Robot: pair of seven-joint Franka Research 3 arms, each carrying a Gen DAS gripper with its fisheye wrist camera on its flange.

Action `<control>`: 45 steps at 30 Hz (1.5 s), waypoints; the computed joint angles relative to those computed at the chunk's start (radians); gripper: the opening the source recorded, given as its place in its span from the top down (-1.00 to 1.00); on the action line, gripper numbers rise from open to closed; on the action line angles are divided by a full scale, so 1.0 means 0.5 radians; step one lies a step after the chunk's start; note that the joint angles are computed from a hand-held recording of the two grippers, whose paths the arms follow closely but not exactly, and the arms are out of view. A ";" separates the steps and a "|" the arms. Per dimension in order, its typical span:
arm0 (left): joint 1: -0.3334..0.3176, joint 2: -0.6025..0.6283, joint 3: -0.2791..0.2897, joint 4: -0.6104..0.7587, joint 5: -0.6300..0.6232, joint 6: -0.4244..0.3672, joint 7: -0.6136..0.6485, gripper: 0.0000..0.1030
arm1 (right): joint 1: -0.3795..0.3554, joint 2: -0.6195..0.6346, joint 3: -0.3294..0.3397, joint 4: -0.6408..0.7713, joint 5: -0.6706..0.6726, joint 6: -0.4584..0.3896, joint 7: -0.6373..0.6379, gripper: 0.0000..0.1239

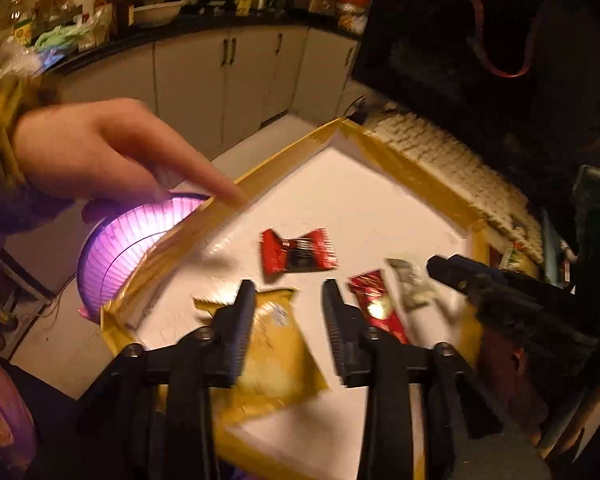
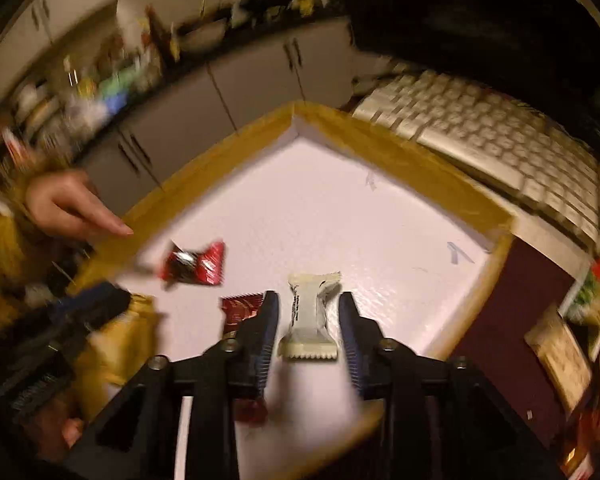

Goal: Organize snacks
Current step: 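Carry the red candy and white snack into the box and open both tools, then grasp a brown-red candy pack with the left tool while the right grasps a white-red packet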

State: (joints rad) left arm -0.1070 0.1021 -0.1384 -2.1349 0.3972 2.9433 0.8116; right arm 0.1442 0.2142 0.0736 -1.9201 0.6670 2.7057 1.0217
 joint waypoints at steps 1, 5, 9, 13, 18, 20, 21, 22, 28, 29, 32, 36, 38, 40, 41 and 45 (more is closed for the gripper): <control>-0.009 -0.043 0.005 -0.050 0.046 0.052 -0.020 -0.05 | -0.069 -0.122 0.050 -0.126 0.243 0.053 -0.188 0.23; -0.059 -0.165 0.030 -0.162 0.552 0.168 -0.364 -0.24 | -0.101 -0.506 -0.028 -0.512 0.961 0.114 -0.767 0.04; -0.086 -0.205 -0.076 -0.243 0.161 0.260 0.044 -0.26 | -0.078 -0.766 -0.215 -0.830 1.224 0.114 -0.940 0.00; -0.154 -0.029 -0.060 0.060 0.645 -0.055 -0.314 -0.27 | -0.103 -0.816 -0.319 -0.971 1.148 0.149 -0.812 0.00; -0.196 0.262 -0.051 0.422 0.520 -0.330 -0.118 -0.27 | -0.123 -0.810 -0.390 -1.015 1.277 0.135 -0.895 0.00; -0.178 0.329 -0.083 0.494 0.359 -0.382 0.075 -0.27 | -0.133 -0.823 -0.404 -1.030 1.347 0.132 -0.980 0.00; -0.176 0.337 -0.091 0.503 0.289 -0.422 0.134 -0.27 | -0.140 -0.821 -0.401 -1.029 1.347 0.138 -0.986 0.00; -0.177 0.342 -0.096 0.512 0.229 -0.444 0.176 -0.27 | -0.148 -0.825 -0.401 -1.034 1.354 0.153 -1.003 0.00; -0.317 0.154 -0.046 0.310 0.437 -0.271 -0.053 -0.27 | -0.183 -0.876 -0.421 -1.073 1.436 0.299 -1.116 0.00; -0.307 0.133 -0.081 0.282 0.384 -0.228 0.012 -0.27 | -0.192 -0.880 -0.434 -1.072 1.450 0.309 -1.156 0.00; -0.216 0.164 -0.315 0.282 -0.144 -0.143 0.558 -0.38 | -0.236 -0.858 -0.451 -1.048 1.362 0.321 -1.130 0.00; -0.236 0.395 -0.462 0.521 -0.516 -0.222 1.038 -0.39 | -0.326 -0.735 -0.454 -0.937 0.946 0.265 -0.812 0.00; -0.313 0.548 -0.436 0.699 -0.529 -0.260 1.080 -0.39 | -0.343 -0.648 -0.446 -0.877 0.800 0.232 -0.735 0.00; -0.341 0.686 -0.450 0.865 -0.551 -0.273 1.171 -0.39 | -0.352 -0.567 -0.441 -0.818 0.752 0.160 -0.753 0.02; -0.322 0.730 -0.485 0.917 -0.584 -0.288 1.254 -0.39 | -0.364 -0.524 -0.416 -0.805 0.610 0.191 -0.635 0.05; -0.457 0.852 -0.392 1.083 -0.520 -0.390 1.231 -0.35 | -0.372 -0.526 -0.372 -0.880 0.373 0.263 -0.548 0.21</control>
